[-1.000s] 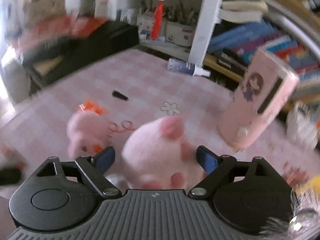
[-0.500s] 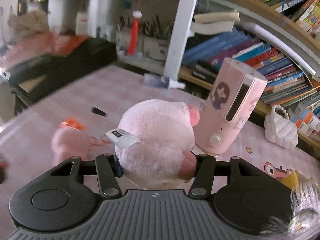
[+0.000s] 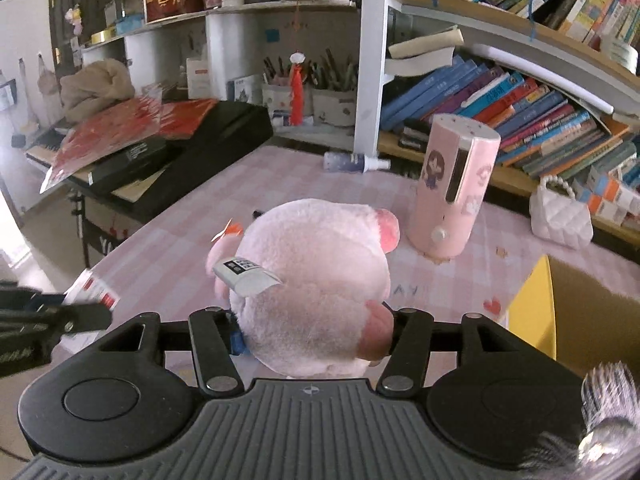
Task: Organize objects
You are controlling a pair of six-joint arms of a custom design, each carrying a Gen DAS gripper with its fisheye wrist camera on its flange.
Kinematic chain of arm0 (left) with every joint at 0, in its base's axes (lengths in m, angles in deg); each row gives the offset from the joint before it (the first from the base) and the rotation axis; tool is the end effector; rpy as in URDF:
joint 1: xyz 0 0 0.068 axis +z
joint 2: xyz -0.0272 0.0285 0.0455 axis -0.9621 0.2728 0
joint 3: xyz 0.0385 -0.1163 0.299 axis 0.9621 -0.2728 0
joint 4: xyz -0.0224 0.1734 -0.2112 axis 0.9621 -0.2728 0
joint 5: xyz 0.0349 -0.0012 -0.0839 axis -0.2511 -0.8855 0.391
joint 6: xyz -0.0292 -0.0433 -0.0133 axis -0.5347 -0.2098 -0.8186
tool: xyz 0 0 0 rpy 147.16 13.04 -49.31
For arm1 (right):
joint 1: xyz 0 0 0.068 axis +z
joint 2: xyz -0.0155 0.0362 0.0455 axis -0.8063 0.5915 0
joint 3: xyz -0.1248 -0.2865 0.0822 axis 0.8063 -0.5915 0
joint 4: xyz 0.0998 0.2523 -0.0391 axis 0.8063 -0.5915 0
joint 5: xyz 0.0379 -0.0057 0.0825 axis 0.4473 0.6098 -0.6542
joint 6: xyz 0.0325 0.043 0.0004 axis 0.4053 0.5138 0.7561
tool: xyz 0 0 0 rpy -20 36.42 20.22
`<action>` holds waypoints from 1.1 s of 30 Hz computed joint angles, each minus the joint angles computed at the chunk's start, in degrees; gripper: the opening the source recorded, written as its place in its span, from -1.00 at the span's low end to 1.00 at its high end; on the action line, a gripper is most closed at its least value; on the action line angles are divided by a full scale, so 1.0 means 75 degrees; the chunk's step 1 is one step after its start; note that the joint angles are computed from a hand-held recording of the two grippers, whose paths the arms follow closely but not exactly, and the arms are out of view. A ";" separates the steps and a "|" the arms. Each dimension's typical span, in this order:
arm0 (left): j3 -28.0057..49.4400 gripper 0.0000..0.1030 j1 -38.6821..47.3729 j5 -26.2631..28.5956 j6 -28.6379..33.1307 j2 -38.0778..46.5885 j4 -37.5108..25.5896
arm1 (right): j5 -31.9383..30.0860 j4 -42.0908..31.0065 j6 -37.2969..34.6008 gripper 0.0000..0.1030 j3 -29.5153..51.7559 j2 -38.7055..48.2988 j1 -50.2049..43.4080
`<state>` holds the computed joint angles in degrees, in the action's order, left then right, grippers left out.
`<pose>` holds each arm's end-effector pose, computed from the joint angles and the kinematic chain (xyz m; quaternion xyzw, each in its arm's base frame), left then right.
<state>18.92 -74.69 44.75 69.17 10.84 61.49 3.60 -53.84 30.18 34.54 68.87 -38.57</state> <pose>0.2437 -0.0128 0.1656 0.0893 0.9055 -0.1311 0.3937 0.2581 0.0668 0.1782 -0.0710 0.8992 0.0326 0.4304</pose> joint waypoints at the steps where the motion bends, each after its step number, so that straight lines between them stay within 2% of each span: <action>1: -0.0079 -0.75 0.0031 0.0057 0.0043 -0.0114 -0.0031 | 0.0048 -0.0099 0.0034 0.03 -0.0103 -0.0163 0.0091; 11: -0.0680 -0.75 0.0659 0.0836 0.0657 -0.1242 -0.0629 | 0.1237 -0.0892 0.1296 0.03 -0.0874 -0.1203 0.1396; 19: -0.1019 -0.75 0.1353 0.1598 0.1442 -0.2228 -0.1611 | 0.2283 -0.1799 0.2546 0.03 -0.1267 -0.2082 0.2534; 25: -0.1164 -0.75 0.1898 0.2183 0.2311 -0.2967 -0.2655 | 0.3198 -0.2823 0.3976 0.04 -0.1485 -0.2706 0.3730; 33: -0.1255 -0.75 0.2546 0.2843 0.3692 -0.3738 -0.4116 | 0.4523 -0.4601 0.6722 0.04 -0.1574 -0.3149 0.5674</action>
<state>9.51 -55.59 66.07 96.86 -17.20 30.62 37.53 -88.35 80.60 22.73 45.25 3.98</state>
